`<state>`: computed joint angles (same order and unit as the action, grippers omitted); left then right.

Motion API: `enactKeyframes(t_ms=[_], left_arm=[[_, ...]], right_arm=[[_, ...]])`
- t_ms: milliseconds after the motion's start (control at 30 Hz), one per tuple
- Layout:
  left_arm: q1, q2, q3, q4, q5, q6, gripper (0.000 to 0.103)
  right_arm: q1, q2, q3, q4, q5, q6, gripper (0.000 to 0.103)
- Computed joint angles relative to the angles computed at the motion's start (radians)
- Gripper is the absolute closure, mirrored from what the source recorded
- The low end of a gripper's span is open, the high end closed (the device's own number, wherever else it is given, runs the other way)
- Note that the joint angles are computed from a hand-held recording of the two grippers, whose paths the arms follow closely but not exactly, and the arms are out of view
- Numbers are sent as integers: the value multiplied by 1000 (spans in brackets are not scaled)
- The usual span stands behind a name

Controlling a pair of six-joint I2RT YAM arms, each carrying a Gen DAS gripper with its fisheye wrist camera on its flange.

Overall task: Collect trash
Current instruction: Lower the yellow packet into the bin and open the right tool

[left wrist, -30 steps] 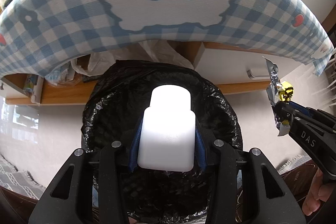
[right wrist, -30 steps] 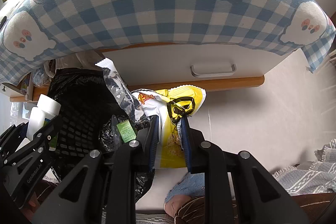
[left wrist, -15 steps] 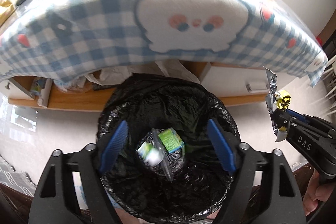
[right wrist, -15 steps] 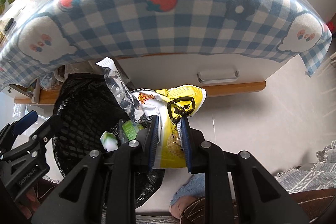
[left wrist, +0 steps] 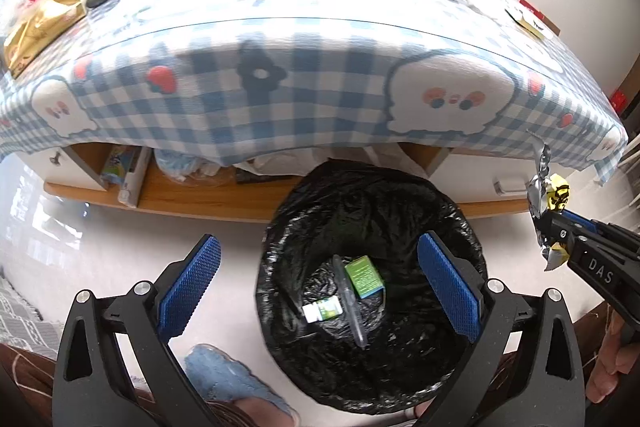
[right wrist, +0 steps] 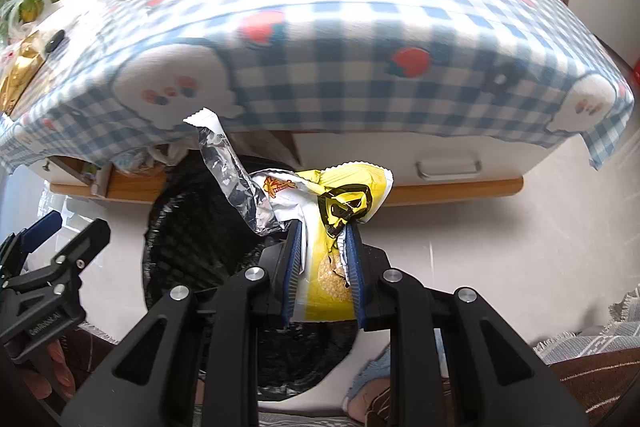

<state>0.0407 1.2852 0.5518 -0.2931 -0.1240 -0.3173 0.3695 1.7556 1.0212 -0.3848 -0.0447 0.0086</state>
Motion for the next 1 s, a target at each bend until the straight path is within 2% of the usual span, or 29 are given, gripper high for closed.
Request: enactKeyframes(t_ms=[267, 667, 1000], left_arm=[[98, -20, -35, 13, 38, 74, 6], [207, 46, -51, 81, 102, 133, 6], [236, 130, -48, 144, 78, 168, 6]], right_arm=[[97, 10, 12, 1, 10, 42, 82], [179, 97, 30, 36, 42, 83, 82], [205, 172, 57, 53, 57, 89, 80]])
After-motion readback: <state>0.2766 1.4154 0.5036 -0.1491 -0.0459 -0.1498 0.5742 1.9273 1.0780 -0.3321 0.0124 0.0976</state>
